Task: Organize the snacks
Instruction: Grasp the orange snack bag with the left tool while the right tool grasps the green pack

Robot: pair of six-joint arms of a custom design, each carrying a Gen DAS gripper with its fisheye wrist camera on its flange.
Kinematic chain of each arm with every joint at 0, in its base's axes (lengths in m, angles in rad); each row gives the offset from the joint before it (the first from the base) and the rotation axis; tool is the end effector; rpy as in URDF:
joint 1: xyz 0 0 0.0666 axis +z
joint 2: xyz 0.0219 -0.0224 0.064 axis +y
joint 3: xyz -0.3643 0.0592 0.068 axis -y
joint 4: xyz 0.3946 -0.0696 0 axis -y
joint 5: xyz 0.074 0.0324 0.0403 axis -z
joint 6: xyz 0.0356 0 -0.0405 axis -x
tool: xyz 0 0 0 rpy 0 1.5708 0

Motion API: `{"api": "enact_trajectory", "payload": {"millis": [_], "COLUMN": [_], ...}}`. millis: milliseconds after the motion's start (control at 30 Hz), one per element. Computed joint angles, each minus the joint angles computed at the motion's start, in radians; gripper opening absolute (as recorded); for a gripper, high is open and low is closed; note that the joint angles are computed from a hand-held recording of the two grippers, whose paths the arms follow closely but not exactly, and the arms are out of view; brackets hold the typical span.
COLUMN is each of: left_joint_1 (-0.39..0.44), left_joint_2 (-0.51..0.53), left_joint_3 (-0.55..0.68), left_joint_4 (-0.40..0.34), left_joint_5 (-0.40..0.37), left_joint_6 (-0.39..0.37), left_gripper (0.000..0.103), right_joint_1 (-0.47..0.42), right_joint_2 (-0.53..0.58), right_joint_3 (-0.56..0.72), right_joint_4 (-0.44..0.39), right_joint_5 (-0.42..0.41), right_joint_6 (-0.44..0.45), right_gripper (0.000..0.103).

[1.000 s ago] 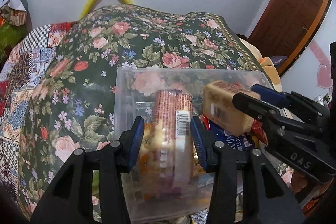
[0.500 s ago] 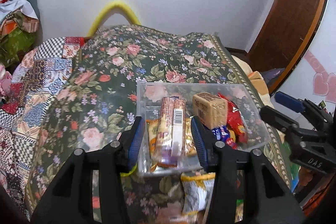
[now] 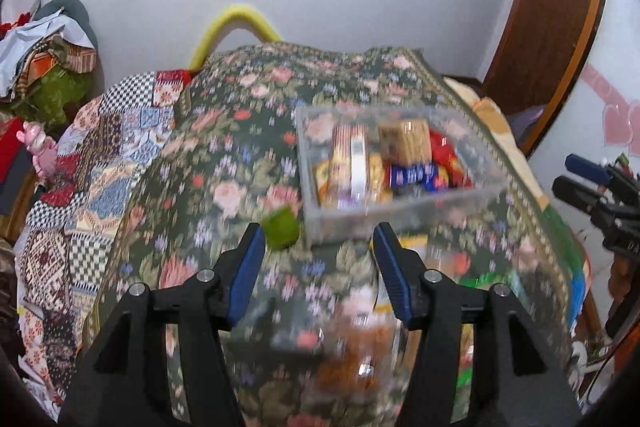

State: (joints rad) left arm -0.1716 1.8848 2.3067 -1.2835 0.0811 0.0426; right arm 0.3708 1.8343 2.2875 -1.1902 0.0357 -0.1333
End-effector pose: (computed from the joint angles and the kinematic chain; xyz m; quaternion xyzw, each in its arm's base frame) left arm 0.6204 -0.1109 0.5345 0.0744 0.9342 -0.0749 0.3409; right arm 0.5768 0.2225 0.5636 -0.1011 0.9086 0.0852 0.3961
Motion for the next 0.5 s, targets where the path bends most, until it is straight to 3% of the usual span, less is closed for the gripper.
{"api": "enact_trajectory", "payload": {"millis": [300, 500], "left_joint_1": [-0.007, -0.021], "left_joint_2": [-0.13, -0.16], "left_joint_3": [-0.276, -0.365], "left_joint_4": [0.022, 0.038], "left_joint_5": [0.025, 0.062], "left_joint_6": [-0.01, -0.005], "left_gripper": [0.058, 0.058], "right_joint_1": [0.007, 0.015], "right_joint_2": [-0.125, -0.161], "right_joint_3": [-0.243, -0.347], "right_joint_4": [0.005, -0.006], "right_joint_5": [-0.024, -0.046], "right_joint_6": [-0.039, -0.069], "right_gripper": [0.074, 0.074]}}
